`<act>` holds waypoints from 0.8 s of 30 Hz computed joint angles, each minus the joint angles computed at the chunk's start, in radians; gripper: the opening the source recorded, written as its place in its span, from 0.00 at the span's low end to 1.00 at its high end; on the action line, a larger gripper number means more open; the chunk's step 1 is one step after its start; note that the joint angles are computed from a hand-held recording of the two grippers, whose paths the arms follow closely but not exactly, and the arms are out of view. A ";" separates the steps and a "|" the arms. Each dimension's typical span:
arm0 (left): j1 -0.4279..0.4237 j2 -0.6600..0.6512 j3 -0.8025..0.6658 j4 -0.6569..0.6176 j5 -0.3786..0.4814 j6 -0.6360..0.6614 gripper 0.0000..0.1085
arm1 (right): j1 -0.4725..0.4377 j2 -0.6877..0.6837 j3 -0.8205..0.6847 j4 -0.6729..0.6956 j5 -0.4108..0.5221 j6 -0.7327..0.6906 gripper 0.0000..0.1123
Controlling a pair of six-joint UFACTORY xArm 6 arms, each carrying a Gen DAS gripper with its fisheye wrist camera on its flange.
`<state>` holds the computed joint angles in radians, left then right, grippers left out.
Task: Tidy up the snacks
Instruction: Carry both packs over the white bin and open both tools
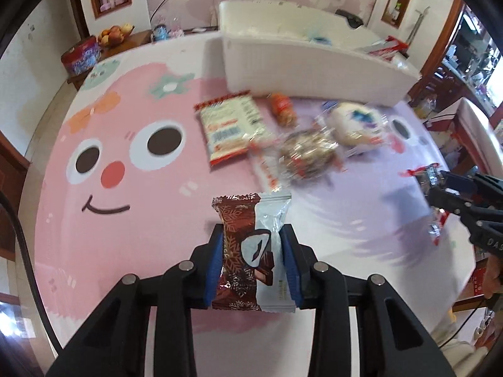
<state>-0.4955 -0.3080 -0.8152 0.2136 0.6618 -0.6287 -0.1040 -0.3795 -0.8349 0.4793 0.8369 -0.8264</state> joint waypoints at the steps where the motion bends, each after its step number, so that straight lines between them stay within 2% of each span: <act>1: -0.007 -0.002 -0.011 0.006 -0.003 -0.005 0.31 | 0.000 -0.005 -0.006 0.008 0.008 -0.001 0.39; 5: -0.027 0.001 -0.088 0.034 0.004 -0.010 0.30 | 0.005 -0.021 -0.058 0.063 0.038 -0.014 0.39; 12: -0.017 0.079 -0.359 0.133 0.098 -0.015 0.31 | 0.023 -0.003 -0.249 0.139 0.038 -0.013 0.39; 24: 0.034 0.387 -0.933 0.142 0.264 0.089 0.31 | 0.062 0.254 -0.712 0.109 0.022 0.130 0.39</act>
<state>-0.4612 0.0790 -1.7486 0.3555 0.9262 -0.5400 -0.0418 -0.1256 -1.5469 0.5883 0.8588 -0.6968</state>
